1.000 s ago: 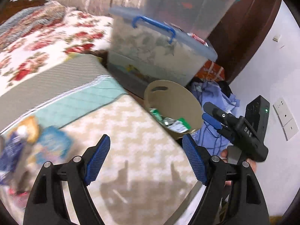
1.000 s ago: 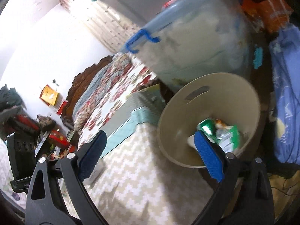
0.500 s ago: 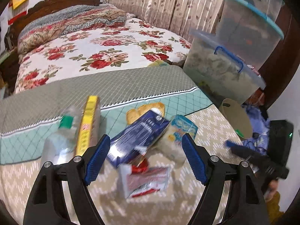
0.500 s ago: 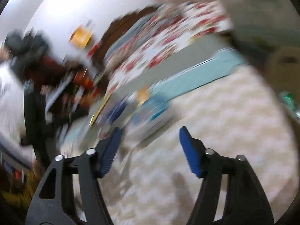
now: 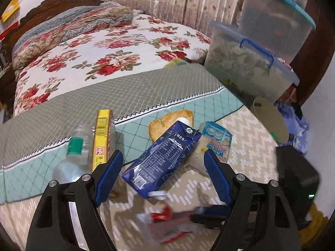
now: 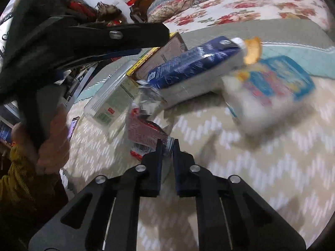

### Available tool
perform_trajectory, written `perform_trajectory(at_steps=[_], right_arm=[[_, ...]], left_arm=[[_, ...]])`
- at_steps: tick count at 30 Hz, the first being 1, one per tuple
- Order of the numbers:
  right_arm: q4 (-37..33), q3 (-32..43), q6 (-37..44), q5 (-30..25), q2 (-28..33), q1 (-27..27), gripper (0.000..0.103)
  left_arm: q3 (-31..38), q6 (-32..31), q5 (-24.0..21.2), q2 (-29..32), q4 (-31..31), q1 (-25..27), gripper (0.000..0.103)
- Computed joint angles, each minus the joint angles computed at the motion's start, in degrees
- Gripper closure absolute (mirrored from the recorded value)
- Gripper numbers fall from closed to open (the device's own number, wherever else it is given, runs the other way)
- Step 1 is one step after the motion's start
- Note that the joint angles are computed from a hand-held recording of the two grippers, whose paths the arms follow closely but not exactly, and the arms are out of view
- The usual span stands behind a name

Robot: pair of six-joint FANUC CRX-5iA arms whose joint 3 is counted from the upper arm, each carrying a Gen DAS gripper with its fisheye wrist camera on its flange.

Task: Collect trash
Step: 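Grasp blue milk carton with left tool while right tool grasps red-white wrapper, then carry carton with left tool into bin while right tool drops wrapper there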

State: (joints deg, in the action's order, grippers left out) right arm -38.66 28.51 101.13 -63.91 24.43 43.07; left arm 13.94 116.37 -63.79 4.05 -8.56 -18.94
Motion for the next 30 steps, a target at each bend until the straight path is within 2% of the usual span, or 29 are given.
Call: perform_trajectory(at_steps=[2,10,13,19,20,22,24,27,28,29,30], right_arm=[[-1.7,-2.6,0.6,0.7,-1.9,-1.7,0.093],[-5.9,-15.4,-2.0,6.1,-11.0,-10.0,0.093],[-7.3,-18.6,-3.6,8.4,-13.1,-12.2,0.093],[-8.7,-20.8,-5.1,11.1,-15.1,-14.7,0.093],[-9.2,-21.3,-5.0,11.6,-15.4,-15.1,0.093],[-10.2,-21.5,-4.7,12.1,-15.7,-16.2,0.093],[-10.2,-21.5,-4.9,12.2,-15.6,-16.6,0.093],[-7.9,-21.8,-6.1,12.7,-15.5,-16.0,0.093],[-7.1,-22.1,-6.5,12.9,-15.7,-15.9,0.093],[-6.1,-22.1,-7.3,13.3,-15.7,-15.2,0.092],[-5.4,-22.2,-7.8,13.3,-15.7,-14.8,0.09]], left_arm=[[1.8,-0.1,-1.7,1.7,-1.6,-0.9,0.018],[9.3,-2.2,-10.3,9.5,-8.9,-4.9,0.019],[11.6,-1.8,-13.6,10.9,-14.7,-7.5,0.041],[9.2,-1.3,-13.9,6.9,-16.3,-9.9,0.063],[7.6,-0.7,-12.9,5.2,-15.2,-9.9,0.087],[4.8,0.7,-11.0,2.3,-12.4,-9.4,0.099],[1.1,1.3,-7.9,-0.6,-8.1,-8.4,0.099],[-1.2,2.3,-7.5,-1.6,-6.3,-9.0,0.096],[-1.6,2.7,-7.5,-1.7,-6.0,-9.2,0.086],[-1.3,3.7,-7.7,-1.7,-7.1,-10.0,0.056],[-0.2,4.7,-8.9,-1.1,-8.6,-10.6,0.036]])
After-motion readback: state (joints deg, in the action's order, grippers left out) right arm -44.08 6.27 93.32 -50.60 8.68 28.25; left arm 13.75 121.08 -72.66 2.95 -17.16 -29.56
